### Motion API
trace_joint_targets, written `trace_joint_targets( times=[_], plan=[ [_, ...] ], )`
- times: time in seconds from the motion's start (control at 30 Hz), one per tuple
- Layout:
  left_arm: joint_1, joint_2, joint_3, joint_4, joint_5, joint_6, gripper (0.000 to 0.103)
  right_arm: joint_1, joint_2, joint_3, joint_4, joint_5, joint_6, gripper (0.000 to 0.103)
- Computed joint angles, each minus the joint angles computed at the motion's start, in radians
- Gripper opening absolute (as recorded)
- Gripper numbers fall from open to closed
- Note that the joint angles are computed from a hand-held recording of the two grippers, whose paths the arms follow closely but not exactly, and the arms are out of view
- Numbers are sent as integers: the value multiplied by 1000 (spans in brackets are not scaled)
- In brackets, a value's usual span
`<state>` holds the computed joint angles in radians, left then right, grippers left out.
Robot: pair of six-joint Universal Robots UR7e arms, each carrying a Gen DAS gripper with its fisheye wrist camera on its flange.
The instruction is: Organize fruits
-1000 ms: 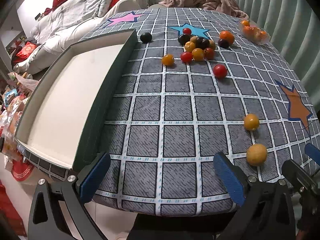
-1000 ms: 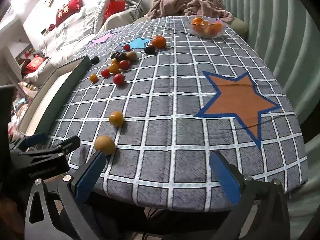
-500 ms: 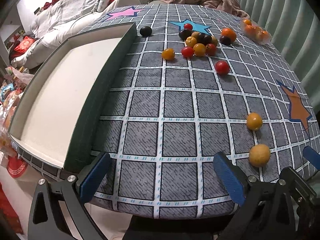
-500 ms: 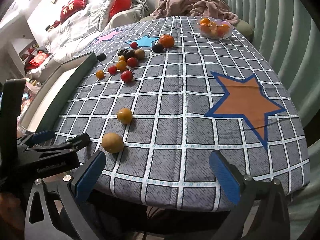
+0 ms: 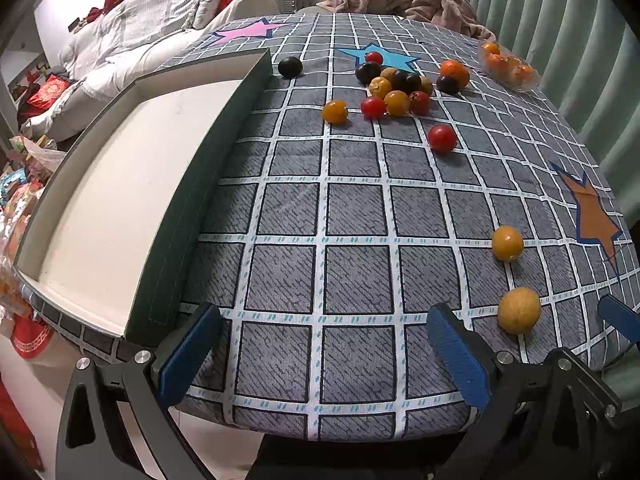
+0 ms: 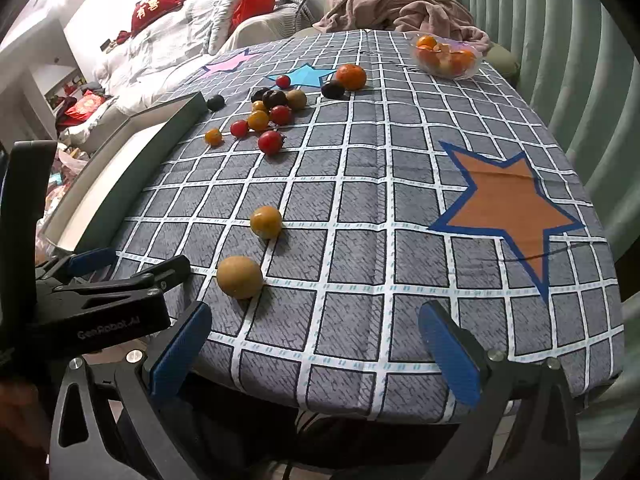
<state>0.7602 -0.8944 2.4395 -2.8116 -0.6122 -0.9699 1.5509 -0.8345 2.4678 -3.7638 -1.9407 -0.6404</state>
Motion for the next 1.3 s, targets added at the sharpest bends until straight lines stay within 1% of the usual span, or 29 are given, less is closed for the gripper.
trace_joint_targets(
  times=[0.2, 0.43, 0.53, 0.63, 0.8, 0.87, 0.97, 1.07, 1.1, 1.13, 1.2, 1.23, 1.27, 1.3],
  plan=[
    [9, -7, -12, 14, -12, 14, 103, -3, -3, 1, 8, 2, 6, 103],
    [34, -18, -35, 10, -34, 77, 103, 0, 2, -3, 14, 0, -8, 103],
    [39, -19, -45, -4, -17, 105, 103, 5, 10, -8, 17, 2, -20, 103],
    [45, -16, -67, -19, 14, 157, 103, 10, 18, -16, 30, 7, -31, 103],
    [76, 21, -134, -98, 77, 324, 103, 18, 38, -36, 49, 21, -54, 103],
    [99, 43, -166, -154, 84, 404, 103, 22, 49, -45, 54, 25, -62, 103],
    [128, 69, -204, -224, 85, 495, 103, 32, 72, -59, 51, 22, -76, 103],
    [153, 92, -237, -266, 83, 558, 103, 46, 98, -70, 32, 14, -100, 102],
    [159, 96, -244, -267, 81, 564, 98, 49, 106, -72, 24, 12, -107, 100],
    [171, 97, -256, -257, 69, 571, 88, 52, 114, -75, 12, 8, -116, 99],
    [191, 96, -275, -217, 41, 565, 83, 59, 128, -78, -9, -1, -132, 93],
    [197, 101, -281, -213, 38, 562, 81, 61, 132, -81, -14, -4, -137, 92],
    [205, 106, -287, -210, 31, 563, 78, 64, 141, -83, -28, -10, -144, 89],
    [207, 110, -283, -248, 20, 583, 73, 68, 154, -84, -54, -17, -159, 81]
  ],
)
